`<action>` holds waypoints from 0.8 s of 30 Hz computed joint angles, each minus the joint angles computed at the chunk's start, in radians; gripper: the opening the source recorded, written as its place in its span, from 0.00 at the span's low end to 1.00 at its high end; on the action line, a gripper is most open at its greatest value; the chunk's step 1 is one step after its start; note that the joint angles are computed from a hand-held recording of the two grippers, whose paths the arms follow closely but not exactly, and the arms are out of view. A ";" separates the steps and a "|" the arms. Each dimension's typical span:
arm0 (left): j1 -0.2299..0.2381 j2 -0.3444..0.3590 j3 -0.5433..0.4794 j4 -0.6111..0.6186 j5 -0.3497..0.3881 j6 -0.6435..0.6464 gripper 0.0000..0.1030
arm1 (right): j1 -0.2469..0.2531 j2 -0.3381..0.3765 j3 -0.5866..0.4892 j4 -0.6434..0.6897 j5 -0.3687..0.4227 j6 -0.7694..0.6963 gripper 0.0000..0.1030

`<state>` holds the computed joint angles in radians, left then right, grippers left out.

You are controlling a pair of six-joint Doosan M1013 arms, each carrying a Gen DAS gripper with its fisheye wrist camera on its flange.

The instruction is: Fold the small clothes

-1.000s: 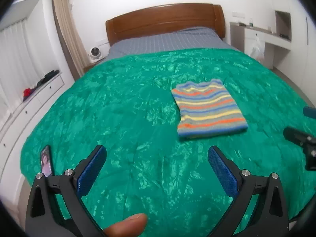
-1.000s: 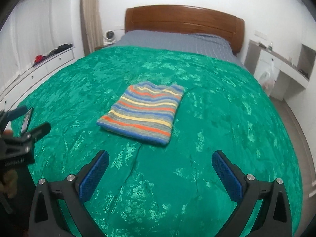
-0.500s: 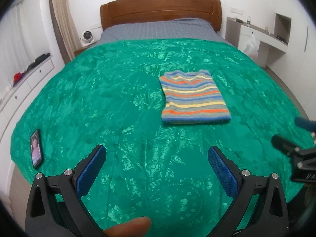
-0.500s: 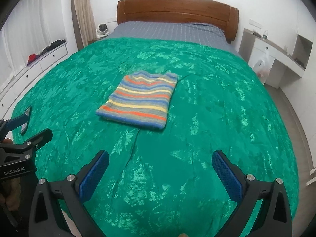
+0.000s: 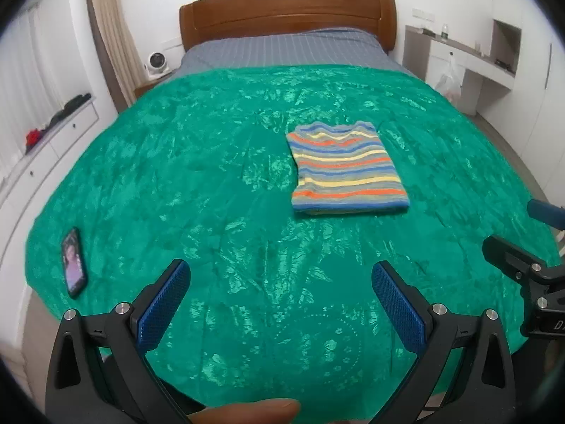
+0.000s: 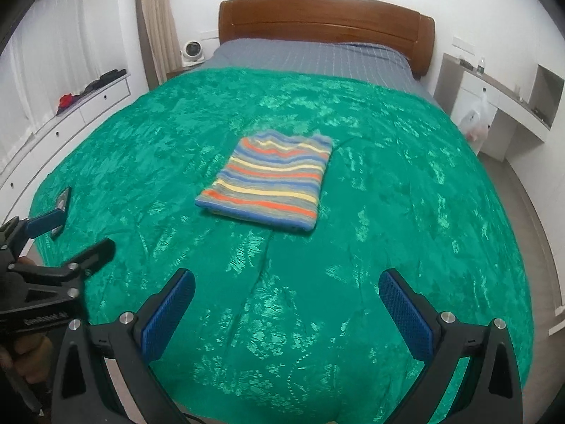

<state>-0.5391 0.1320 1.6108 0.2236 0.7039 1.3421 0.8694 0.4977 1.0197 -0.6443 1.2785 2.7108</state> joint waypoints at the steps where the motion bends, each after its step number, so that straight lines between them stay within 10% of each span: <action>1: -0.001 -0.001 -0.004 0.003 0.005 -0.005 1.00 | -0.001 0.001 -0.003 0.004 -0.002 -0.001 1.00; 24: -0.022 0.028 -0.067 0.018 0.054 -0.031 1.00 | 0.005 0.039 -0.091 -0.070 0.159 -0.011 1.00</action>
